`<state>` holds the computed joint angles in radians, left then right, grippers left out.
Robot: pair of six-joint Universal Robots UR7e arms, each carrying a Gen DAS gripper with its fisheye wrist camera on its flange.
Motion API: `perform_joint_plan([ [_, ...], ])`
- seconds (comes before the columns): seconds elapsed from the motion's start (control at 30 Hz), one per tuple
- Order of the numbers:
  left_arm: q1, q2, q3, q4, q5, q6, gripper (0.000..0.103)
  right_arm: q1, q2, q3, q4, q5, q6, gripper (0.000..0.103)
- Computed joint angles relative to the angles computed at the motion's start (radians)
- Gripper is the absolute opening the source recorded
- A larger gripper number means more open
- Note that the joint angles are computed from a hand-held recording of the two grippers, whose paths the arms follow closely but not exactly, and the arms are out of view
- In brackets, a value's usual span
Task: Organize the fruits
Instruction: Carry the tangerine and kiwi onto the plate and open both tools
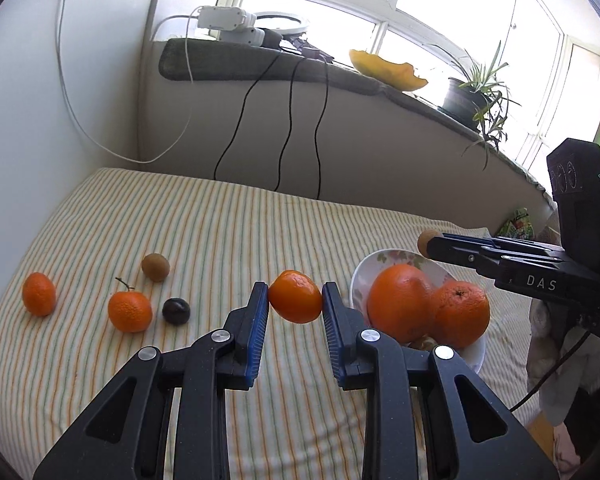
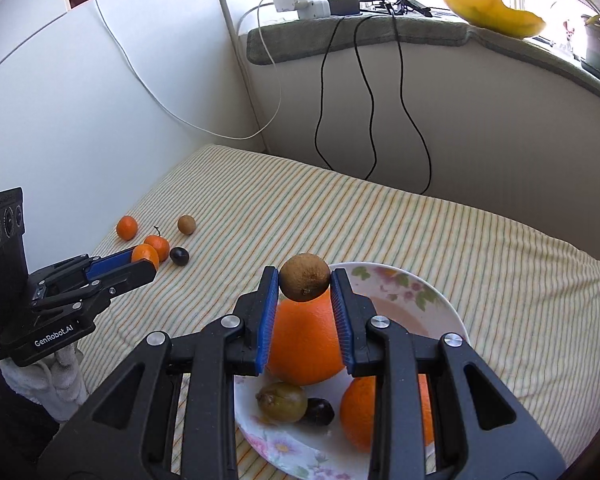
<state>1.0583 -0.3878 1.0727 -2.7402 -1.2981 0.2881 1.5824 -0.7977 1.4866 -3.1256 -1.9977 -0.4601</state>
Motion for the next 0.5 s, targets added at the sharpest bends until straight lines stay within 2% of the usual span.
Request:
perform_joint_plan([
  [0.5,-0.056,0.128,-0.157,0.123,-0.09,0.037,0.026,-0.064,-0.052,0.029,0.007,0.005,0.036,0.028],
])
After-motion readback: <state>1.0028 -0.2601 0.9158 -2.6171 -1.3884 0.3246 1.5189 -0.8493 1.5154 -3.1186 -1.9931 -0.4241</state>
